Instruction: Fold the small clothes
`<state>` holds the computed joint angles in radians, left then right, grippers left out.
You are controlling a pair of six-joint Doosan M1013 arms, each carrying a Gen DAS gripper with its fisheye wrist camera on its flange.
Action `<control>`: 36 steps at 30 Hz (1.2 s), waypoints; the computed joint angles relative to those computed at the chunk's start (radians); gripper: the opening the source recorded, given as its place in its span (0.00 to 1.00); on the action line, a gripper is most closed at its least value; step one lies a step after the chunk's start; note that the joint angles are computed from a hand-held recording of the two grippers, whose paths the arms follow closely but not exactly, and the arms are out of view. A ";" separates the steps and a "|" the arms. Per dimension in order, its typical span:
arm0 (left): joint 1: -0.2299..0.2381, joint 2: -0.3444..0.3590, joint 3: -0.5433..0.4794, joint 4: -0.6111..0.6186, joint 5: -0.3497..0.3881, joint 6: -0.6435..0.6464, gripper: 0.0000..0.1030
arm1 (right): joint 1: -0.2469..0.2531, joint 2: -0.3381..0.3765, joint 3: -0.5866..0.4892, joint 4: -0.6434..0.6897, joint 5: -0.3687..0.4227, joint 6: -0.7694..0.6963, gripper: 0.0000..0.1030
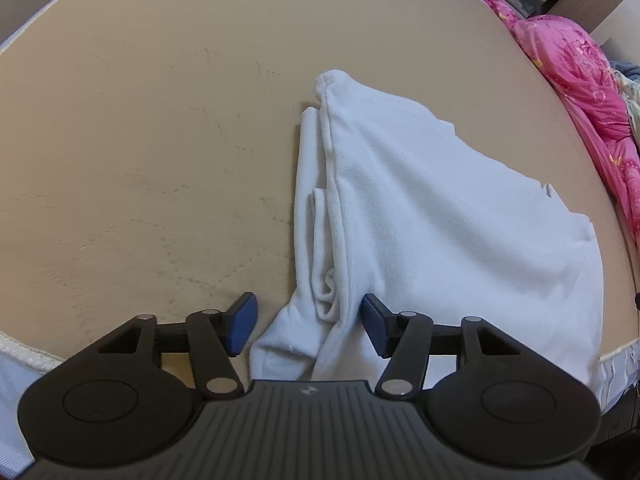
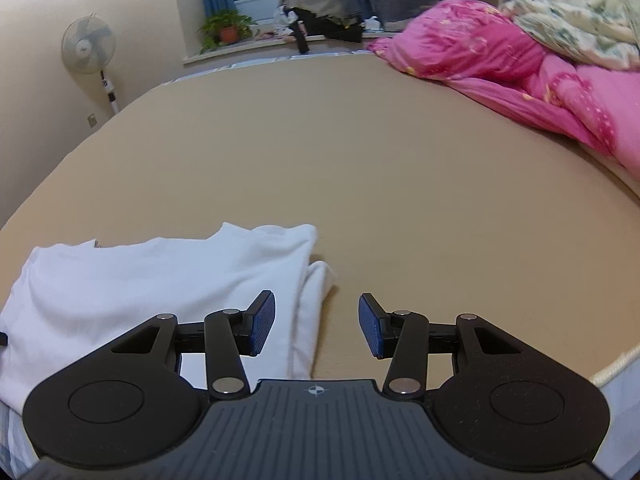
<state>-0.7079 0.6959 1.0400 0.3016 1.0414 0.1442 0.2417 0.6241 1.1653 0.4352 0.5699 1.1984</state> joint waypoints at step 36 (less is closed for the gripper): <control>-0.040 0.019 -0.036 0.135 0.015 0.018 0.17 | -0.021 -0.004 0.009 -0.022 0.026 0.088 0.47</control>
<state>-0.7477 0.7153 1.0044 0.4370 1.0566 0.1625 0.2211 0.6197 1.1743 0.4127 0.5955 1.2868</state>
